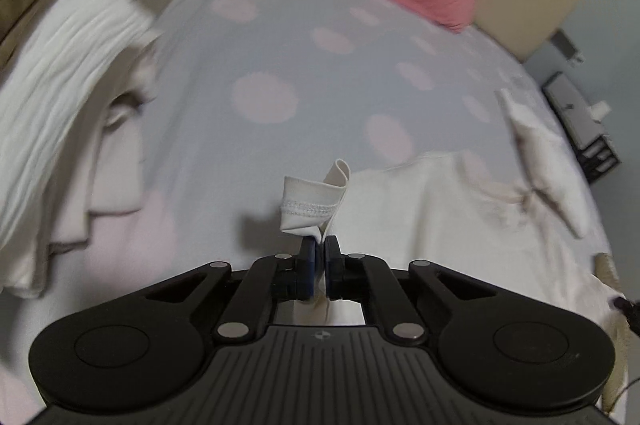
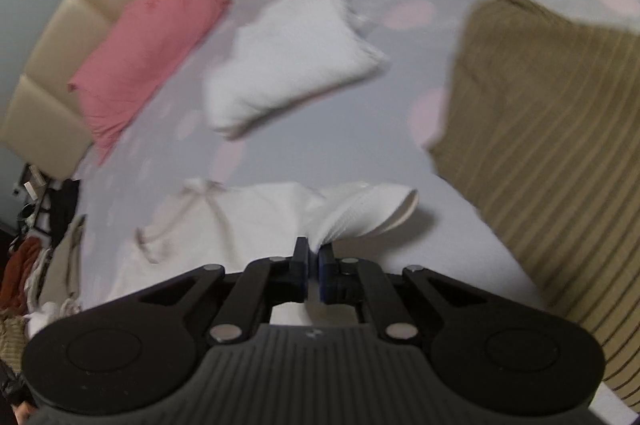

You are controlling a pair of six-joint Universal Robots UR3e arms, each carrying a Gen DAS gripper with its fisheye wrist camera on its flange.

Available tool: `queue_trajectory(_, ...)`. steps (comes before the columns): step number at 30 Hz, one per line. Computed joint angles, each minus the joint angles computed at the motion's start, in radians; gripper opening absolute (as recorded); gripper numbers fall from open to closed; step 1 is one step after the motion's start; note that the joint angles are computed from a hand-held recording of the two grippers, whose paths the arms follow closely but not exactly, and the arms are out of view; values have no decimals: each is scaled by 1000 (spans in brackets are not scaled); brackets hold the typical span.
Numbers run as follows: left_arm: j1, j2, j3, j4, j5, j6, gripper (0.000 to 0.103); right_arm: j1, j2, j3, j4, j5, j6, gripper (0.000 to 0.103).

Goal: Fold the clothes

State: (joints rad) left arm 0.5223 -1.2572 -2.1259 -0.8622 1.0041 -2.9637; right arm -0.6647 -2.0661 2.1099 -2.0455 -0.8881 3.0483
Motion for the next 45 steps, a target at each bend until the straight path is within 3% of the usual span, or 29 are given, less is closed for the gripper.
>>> queue_trajectory(5,-142,-51,84,46,3,-76,2,165,77,-110,-62,8,82,5)
queue_trajectory(13,-421,-289,177,207,113,-229,3,566,381,-230,-302,-167,251,5)
queue_trajectory(14,-425,-311,179,201,87,-245,5,604,421,-248,-305,-183,261,7)
queue_trajectory(15,-420,-328,177,191,45,-259,6,622,442,-255,-287,-173,262,12)
queue_trajectory(16,-402,-327,165,171,-24,-251,6,640,465,-263,-269,-163,262,25)
queue_trajectory(17,-377,-304,142,140,-104,-214,13,657,489,-273,-251,-152,261,49)
queue_trajectory(18,-352,-277,119,101,-183,-165,27,667,502,-273,-237,-133,257,59)
queue_trajectory(19,-331,-238,98,62,-237,-112,34,653,473,-242,-233,-92,242,66)
queue_trajectory(20,-310,-186,79,19,-271,-57,46,638,443,-213,-224,-54,224,67)
queue_trajectory(22,-266,-86,60,-76,-318,41,49,583,358,-171,-172,-6,182,71)
queue_trajectory(24,-232,-37,82,-127,-295,66,51,508,270,-151,-108,20,145,74)
queue_trajectory(26,-243,-58,122,-77,-210,30,51,435,224,-163,-76,10,118,74)
queue_trajectory(30,-330,-264,256,40,6,-27,49,427,298,-228,-155,-170,93,74)
queue_trajectory(36,-425,-481,348,177,203,-74,47,501,481,-227,-283,-320,81,69)
queue_trajectory(40,-459,-537,349,225,298,-123,47,542,529,-187,-369,-324,78,66)
queue_trajectory(42,-478,-551,316,297,373,-150,46,586,548,-177,-427,-375,27,40)
queue_trajectory(43,-473,-550,292,333,381,-144,47,627,556,-189,-432,-462,-16,7)
queue_trajectory(44,-458,-538,263,358,366,-127,47,657,565,-192,-453,-530,-43,0)
queue_trajectory(45,-441,-523,233,378,347,-110,47,676,571,-195,-466,-582,-61,0)
